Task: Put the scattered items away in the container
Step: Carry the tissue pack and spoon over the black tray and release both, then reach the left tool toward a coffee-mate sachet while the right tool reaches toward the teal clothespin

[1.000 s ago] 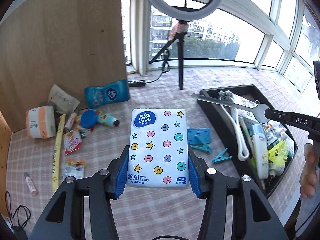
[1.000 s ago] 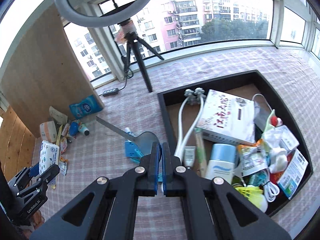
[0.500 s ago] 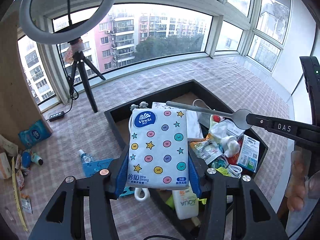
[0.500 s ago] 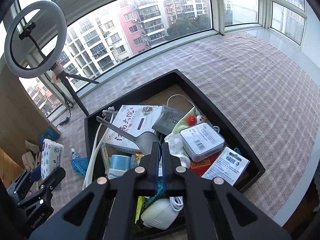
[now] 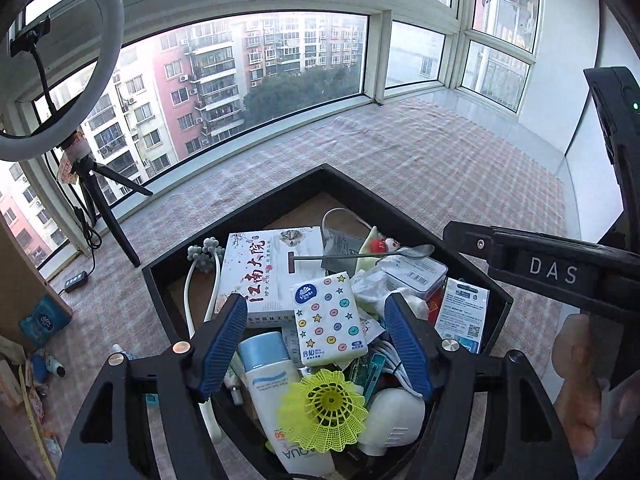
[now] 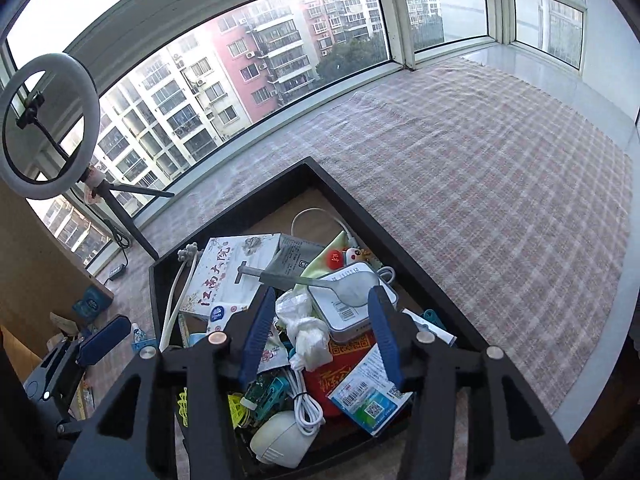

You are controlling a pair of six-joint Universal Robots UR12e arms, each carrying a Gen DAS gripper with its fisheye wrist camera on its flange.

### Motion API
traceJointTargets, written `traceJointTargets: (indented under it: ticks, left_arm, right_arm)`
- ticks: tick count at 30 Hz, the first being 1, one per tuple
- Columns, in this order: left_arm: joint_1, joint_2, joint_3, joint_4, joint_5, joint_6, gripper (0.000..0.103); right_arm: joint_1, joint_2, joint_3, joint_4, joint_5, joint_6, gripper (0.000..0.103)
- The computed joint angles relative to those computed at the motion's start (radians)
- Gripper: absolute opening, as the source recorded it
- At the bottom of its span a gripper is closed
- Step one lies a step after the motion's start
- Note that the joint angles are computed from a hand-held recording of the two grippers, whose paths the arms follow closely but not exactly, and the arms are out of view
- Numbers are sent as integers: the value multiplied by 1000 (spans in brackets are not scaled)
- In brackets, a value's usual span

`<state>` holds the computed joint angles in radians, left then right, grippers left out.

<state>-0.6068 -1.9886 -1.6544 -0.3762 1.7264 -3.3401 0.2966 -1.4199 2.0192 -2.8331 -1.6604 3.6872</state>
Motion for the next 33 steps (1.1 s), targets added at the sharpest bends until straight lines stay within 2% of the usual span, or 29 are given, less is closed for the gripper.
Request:
traceJointTargets:
  ticks: [6, 14, 24, 33]
  left_arm:
    - [7, 8, -11, -7, 0, -18, 69]
    - [39, 55, -83, 3, 40, -80, 69]
    - [118, 156, -235, -7, 108, -210, 69]
    - [222, 266, -404, -32, 163, -321, 69]
  right_arm:
    - [2, 1, -1, 0, 17, 4, 48]
    - [34, 29, -31, -14, 50, -34, 48]
    - [109, 109, -126, 6, 138, -172, 48]
    - [179, 183, -208, 52, 222, -302, 48]
